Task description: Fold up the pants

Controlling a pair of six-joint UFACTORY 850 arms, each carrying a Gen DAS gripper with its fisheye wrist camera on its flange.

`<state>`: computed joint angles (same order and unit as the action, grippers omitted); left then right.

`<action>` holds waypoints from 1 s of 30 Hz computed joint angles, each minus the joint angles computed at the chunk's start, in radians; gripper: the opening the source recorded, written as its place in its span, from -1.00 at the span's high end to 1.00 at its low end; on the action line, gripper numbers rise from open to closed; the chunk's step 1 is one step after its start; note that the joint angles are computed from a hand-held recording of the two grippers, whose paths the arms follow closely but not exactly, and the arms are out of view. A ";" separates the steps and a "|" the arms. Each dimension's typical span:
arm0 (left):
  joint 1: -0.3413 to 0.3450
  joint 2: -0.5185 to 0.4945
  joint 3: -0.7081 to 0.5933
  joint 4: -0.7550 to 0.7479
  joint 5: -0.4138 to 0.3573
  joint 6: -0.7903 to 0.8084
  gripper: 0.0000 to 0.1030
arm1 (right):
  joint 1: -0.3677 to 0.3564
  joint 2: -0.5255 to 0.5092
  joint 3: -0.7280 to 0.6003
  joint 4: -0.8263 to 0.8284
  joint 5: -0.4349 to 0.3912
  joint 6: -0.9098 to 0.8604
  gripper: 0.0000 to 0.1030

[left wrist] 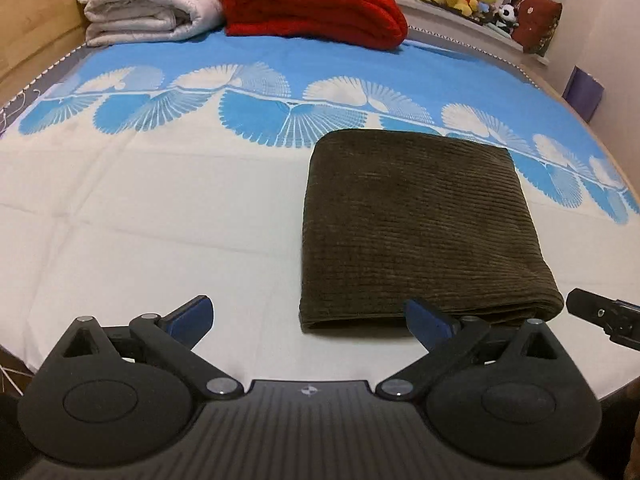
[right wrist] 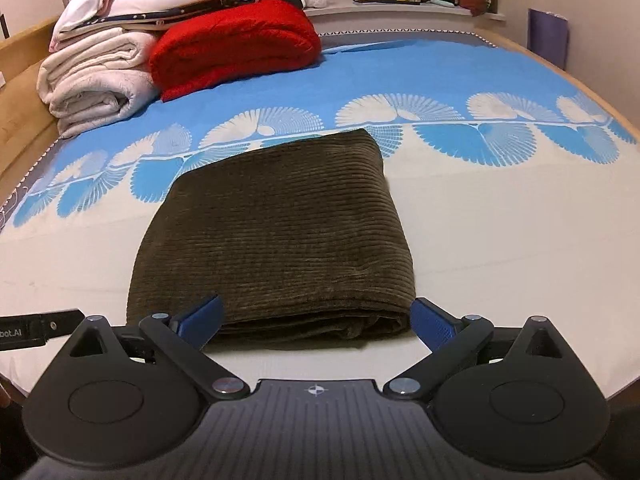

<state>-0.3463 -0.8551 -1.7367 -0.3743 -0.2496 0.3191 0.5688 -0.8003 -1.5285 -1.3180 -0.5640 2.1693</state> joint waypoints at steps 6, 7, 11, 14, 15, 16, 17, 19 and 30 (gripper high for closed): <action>-0.001 -0.057 -0.075 0.041 -0.069 -0.063 -0.99 | -0.006 -0.018 -0.036 0.052 0.030 -0.039 -0.93; -0.006 -0.058 -0.074 0.064 -0.057 -0.072 -0.99 | -0.005 -0.023 -0.041 0.050 0.029 -0.048 -0.93; -0.020 -0.079 -0.098 0.106 -0.055 -0.079 -0.99 | -0.013 -0.049 -0.063 0.129 0.017 -0.146 -0.92; -0.024 -0.087 -0.104 0.102 -0.064 -0.068 -0.99 | -0.022 -0.037 -0.041 0.083 0.043 -0.088 -0.92; -0.024 -0.092 -0.110 0.092 -0.067 -0.059 -0.99 | -0.023 -0.037 -0.040 0.090 0.043 -0.097 -0.92; -0.024 -0.093 -0.111 0.081 -0.067 -0.051 -0.99 | -0.025 -0.038 -0.041 0.101 0.044 -0.109 -0.92; -0.025 -0.095 -0.112 0.076 -0.068 -0.047 -0.99 | -0.026 -0.039 -0.041 0.108 0.050 -0.119 -0.92; -0.026 -0.099 -0.117 0.077 -0.074 -0.049 -0.99 | -0.027 -0.037 -0.037 0.095 0.057 -0.114 -0.92; -0.035 -0.104 -0.115 0.104 -0.074 -0.060 -0.99 | -0.023 -0.040 -0.045 0.078 0.073 -0.146 -0.92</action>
<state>-0.3815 -0.9586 -1.8518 -0.2702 -0.3241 0.2595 0.5457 -0.8403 -1.5734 -1.2401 -0.4910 2.0229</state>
